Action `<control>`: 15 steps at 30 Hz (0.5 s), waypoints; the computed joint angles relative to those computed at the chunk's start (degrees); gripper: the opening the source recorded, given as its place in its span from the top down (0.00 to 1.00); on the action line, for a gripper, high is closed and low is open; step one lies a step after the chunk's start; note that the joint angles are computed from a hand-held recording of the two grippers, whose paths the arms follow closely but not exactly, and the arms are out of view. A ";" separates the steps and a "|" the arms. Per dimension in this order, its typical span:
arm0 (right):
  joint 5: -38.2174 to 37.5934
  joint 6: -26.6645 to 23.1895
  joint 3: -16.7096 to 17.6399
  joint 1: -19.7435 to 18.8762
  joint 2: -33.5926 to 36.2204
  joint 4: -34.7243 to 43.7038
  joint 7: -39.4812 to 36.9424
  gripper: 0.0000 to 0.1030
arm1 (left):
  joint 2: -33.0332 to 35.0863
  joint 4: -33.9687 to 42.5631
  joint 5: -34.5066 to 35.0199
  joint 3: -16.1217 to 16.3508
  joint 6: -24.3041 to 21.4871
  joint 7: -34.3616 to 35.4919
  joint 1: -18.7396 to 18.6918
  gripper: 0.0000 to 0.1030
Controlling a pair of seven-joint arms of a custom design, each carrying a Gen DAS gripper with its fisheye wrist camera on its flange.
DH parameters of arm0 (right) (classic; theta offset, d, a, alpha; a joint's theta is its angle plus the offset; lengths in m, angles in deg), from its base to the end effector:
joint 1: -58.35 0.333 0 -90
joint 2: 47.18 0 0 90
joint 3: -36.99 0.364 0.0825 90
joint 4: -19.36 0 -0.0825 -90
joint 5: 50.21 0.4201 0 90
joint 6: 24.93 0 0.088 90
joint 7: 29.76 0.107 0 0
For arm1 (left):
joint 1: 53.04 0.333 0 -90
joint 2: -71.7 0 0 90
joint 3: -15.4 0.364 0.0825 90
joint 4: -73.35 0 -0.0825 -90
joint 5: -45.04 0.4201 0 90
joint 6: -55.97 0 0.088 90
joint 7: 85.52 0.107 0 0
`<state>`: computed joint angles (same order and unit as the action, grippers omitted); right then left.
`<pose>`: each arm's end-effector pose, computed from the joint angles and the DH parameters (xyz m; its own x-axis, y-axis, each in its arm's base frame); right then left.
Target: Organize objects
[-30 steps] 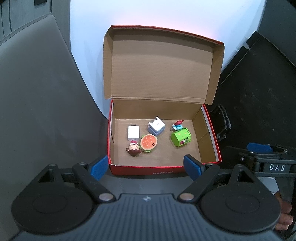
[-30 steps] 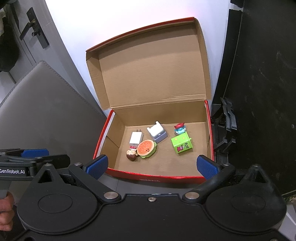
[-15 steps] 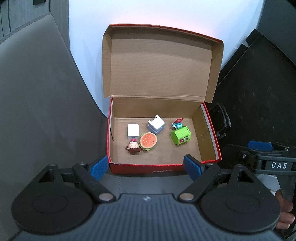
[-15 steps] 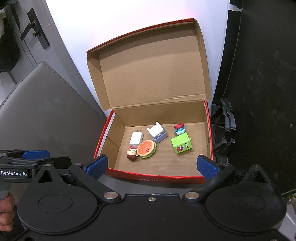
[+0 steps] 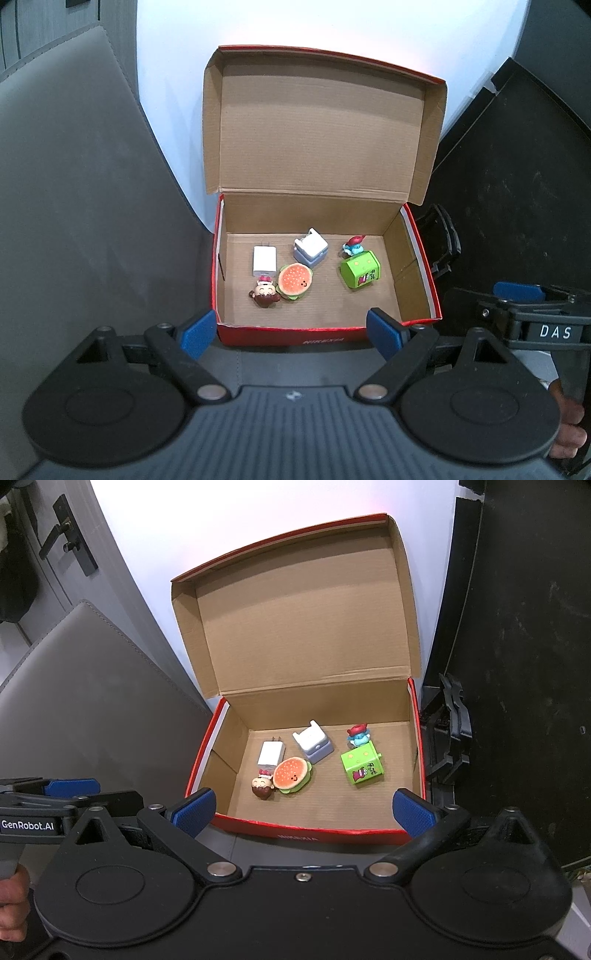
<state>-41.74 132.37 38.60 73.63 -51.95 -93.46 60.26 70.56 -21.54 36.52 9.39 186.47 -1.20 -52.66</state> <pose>0.5903 0.1738 0.6473 0.2435 -0.9600 -0.1380 -0.6607 -0.0600 -0.7482 0.6309 -0.0666 0.7205 -0.0071 -0.9790 0.2036 -0.8110 -0.1134 -0.5740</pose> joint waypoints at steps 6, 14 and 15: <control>0.43 -0.75 -0.08 -0.10 0.34 0.38 -0.10 0.00 | 0.20 -0.03 -0.64 -0.03 0.25 0.44 -0.11 0.16; -1.17 -1.07 0.22 -0.57 0.80 0.59 1.59 0.00 | 0.94 0.73 1.62 -0.17 0.04 -0.66 -0.23 0.16; -1.48 -1.19 0.27 -0.62 0.89 0.65 1.96 0.00 | 1.15 0.98 1.61 -0.17 -0.12 -0.16 -0.27 0.16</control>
